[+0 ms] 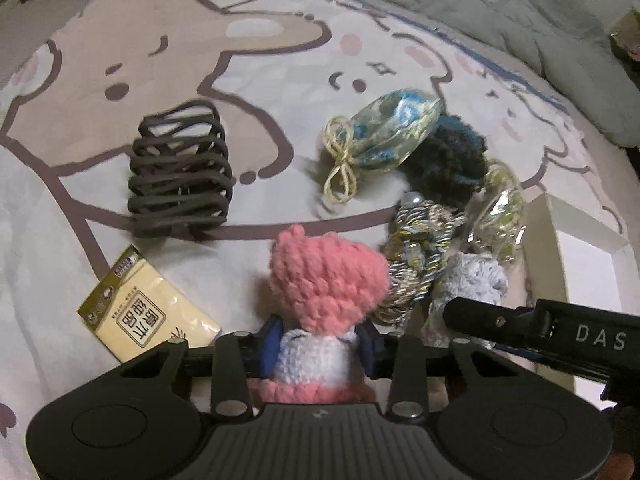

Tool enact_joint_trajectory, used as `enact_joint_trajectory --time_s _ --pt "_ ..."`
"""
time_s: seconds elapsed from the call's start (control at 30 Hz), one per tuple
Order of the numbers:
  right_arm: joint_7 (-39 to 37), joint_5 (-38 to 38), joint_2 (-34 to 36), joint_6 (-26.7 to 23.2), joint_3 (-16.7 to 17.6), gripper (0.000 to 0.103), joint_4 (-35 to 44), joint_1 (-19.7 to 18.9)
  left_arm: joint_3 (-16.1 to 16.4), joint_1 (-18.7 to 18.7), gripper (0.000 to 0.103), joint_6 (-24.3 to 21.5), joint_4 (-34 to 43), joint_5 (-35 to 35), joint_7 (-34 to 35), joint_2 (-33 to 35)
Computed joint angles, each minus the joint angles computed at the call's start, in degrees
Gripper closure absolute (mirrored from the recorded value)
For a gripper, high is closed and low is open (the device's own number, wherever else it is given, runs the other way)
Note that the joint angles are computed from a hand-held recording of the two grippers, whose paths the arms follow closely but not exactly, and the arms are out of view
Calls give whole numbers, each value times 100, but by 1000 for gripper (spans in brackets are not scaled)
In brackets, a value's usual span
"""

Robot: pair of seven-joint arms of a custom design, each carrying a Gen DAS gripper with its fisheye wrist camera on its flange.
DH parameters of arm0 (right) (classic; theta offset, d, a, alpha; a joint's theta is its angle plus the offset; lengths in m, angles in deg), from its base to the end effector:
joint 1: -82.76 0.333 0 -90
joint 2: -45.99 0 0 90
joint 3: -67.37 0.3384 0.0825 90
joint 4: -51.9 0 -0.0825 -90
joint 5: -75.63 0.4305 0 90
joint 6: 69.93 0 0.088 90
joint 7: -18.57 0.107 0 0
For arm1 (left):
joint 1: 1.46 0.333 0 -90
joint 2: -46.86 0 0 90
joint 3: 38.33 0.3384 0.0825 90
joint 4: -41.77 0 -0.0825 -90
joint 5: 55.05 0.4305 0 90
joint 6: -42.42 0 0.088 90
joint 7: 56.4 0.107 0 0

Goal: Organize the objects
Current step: 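Grasp the pink crocheted doll with the left tool while the right tool grasps the grey knitted roll, then carry the pink doll and grey roll over the white box with both tools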

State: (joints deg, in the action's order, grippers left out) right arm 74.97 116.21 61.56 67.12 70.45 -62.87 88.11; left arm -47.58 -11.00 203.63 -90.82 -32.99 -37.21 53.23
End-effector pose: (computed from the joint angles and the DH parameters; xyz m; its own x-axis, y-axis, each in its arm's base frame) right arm 0.6454 0.1000 0.3269 0.2633 -0.8609 -0.4354 -0.9522 -0.1594 -0.2606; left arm 0.5468 -0.2050 0.3227 0.4882 -0.8373 0.2460 -0.7702 -0.5460 -0.3296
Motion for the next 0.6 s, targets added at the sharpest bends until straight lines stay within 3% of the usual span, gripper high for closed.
enact_joint_trajectory --time_s 0.07,0.6 --pt "-270 105 -117 113 26 65 -99 -29 33 -35 69 26 -59 208 -157 -120" --pt "-2161 1078 -1077 611 -144 65 -830 -24 -237 45 69 0 -342 1976 -1680 -933"
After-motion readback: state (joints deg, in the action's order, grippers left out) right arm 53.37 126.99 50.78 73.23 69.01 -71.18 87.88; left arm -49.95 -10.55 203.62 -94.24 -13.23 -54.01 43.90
